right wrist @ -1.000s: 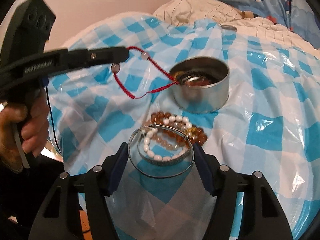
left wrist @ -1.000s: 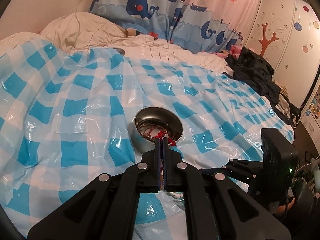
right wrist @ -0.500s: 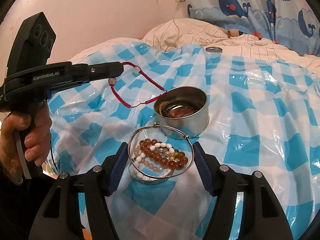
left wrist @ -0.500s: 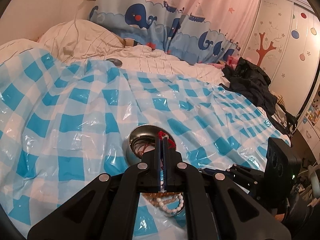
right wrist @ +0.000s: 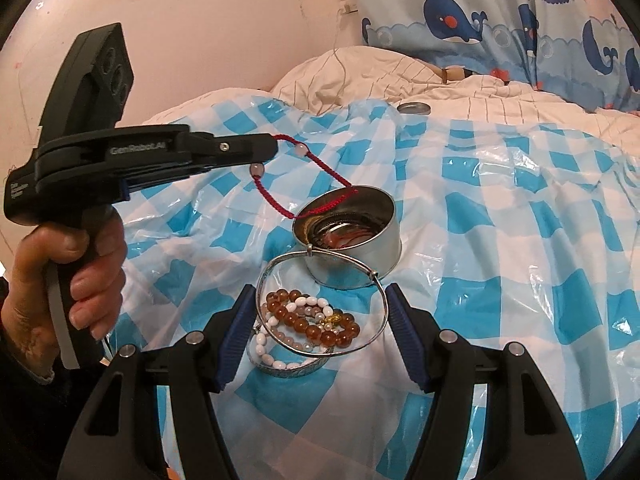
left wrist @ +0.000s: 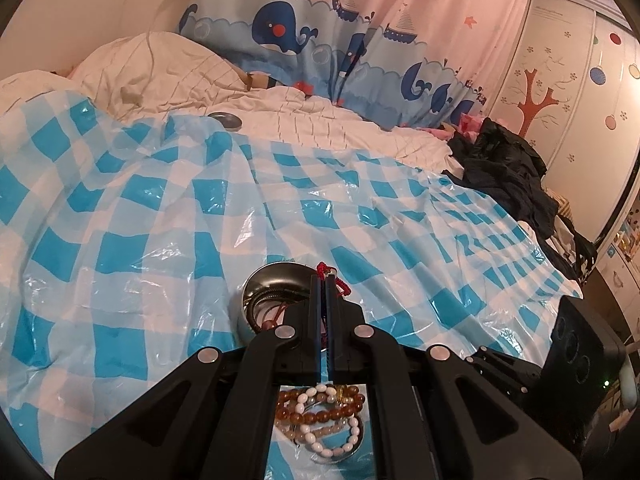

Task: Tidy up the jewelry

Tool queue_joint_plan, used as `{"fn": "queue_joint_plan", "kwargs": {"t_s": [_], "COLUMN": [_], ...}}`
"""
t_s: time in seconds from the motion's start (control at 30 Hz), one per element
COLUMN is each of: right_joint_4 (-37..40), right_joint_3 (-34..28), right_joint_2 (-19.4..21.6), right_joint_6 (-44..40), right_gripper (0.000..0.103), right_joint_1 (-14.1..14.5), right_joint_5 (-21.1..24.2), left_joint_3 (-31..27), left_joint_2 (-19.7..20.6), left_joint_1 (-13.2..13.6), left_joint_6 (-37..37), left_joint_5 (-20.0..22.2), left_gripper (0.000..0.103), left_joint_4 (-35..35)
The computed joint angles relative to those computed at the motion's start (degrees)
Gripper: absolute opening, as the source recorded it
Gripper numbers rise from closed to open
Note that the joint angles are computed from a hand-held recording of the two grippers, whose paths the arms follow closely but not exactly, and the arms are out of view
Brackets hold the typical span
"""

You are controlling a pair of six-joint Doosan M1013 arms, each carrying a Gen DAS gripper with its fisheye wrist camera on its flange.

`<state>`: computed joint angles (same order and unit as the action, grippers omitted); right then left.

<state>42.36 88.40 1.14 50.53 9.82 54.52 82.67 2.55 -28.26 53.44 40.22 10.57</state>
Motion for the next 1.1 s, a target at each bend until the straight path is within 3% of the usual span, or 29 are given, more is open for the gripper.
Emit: {"fn": "queue_joint_plan", "kwargs": {"t_s": [0.37, 0.4, 0.53, 0.6, 0.67, 0.73, 0.77, 1.1], "right_joint_4": [0.78, 0.78, 0.39, 0.18, -0.23, -0.94, -2.24, -6.22], "right_joint_3": [-0.36, -0.38, -0.52, -0.58, -0.61, -0.7, -0.81, -7.21], "right_joint_2": [0.35, 0.37, 0.46, 0.5, 0.5, 0.56, 0.56, 5.59], "right_joint_6": [0.78, 0.89, 1.47, 1.71, 1.98, 2.18, 2.52, 4.29], "right_gripper": [0.063, 0.063, 0.063, 0.063, 0.063, 0.063, 0.063, 0.063], "right_joint_1": [-0.63, -0.66, -0.72, -0.75, -0.65, -0.42, 0.1, 3.77], "right_joint_5": [0.36, 0.31, 0.18, 0.09, -0.23, -0.86, -1.89, -4.48], "left_joint_3": [-2.36, -2.87, -6.74, -6.68, -6.01, -5.12, -4.66, -1.73], "left_joint_2": [3.0, 3.5, 6.96, 7.0, 6.2, 5.21, 4.73, 1.62], "left_joint_1": [0.28, 0.28, -0.08, 0.4, 0.52, 0.45, 0.52, 2.39], "left_joint_6": [-0.58, -0.64, -2.48, -3.29, -5.09, -7.65, -8.63, -12.17], "left_joint_5": [0.44, 1.41, 12.94, 13.72, 13.34, 12.56, 12.1, 8.66], "left_gripper": [0.001, 0.001, 0.003, 0.008, 0.017, 0.036, 0.039, 0.043], "left_joint_4": [-0.8, -0.75, 1.53, 0.54, 1.69, 4.04, 4.76, 4.0]}}
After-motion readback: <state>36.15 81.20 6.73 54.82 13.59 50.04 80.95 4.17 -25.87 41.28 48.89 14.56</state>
